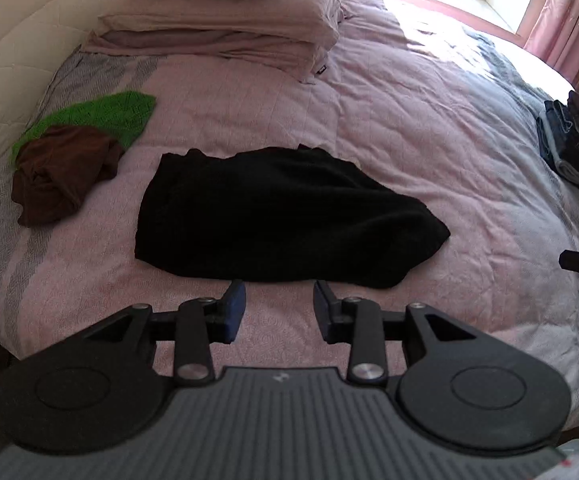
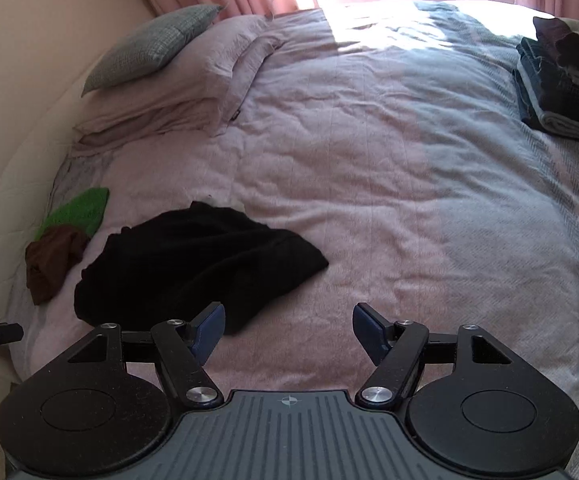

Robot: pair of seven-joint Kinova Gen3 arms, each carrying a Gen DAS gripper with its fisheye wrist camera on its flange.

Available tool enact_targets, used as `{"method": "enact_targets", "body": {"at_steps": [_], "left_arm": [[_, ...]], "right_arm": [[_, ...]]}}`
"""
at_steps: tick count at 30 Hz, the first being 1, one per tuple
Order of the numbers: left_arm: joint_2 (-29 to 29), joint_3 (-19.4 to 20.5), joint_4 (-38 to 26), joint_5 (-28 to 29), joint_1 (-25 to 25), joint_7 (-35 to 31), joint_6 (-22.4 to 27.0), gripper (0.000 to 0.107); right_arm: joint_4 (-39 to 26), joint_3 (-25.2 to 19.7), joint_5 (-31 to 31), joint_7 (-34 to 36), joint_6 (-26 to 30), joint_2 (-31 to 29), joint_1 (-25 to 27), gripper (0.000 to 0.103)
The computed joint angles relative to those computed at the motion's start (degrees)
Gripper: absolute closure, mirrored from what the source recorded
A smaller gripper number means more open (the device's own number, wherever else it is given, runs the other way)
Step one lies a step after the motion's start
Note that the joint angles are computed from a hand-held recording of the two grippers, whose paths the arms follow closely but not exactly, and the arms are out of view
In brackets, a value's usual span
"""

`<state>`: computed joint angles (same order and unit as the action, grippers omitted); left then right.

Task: Fold large clothes
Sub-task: 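Lift the sweater with the left gripper onto open duvet and release, then grasp the sweater edge with the left gripper, drag it flat, release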

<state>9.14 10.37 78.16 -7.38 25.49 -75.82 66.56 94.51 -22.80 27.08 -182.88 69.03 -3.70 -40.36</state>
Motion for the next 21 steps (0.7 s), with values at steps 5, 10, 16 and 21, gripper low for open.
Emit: {"method": "enact_targets", "body": {"at_steps": [5, 10, 16, 21], "left_arm": [[3.29, -0.62, -3.3, 2.14, -2.43, -6.49, 1.56, 0.076], [5.62, -1.33, -4.89, 4.52, -4.43, -12.23, 1.29, 0.076], [7.53, -2.16, -5.92, 6.41, -6.23, -16.19, 1.3, 0.07], [9.0, -2.67, -4.24, 7.97, -8.45, -20.08, -1.71, 0.054]], "right_arm": [[-5.32, 1.54, -0.73, 3.28, 1.49, 5.56, -1.63, 0.035], [-8.76, 4.1, -0.3, 2.42, 1.99, 9.11, -4.93, 0.035], [-11.53, 6.79, -0.81, 2.25, 2.48, 12.27, -7.45, 0.035], [-12.9, 8.74, -1.43, 2.22, 4.26, 14.12, -8.4, 0.035]]}}
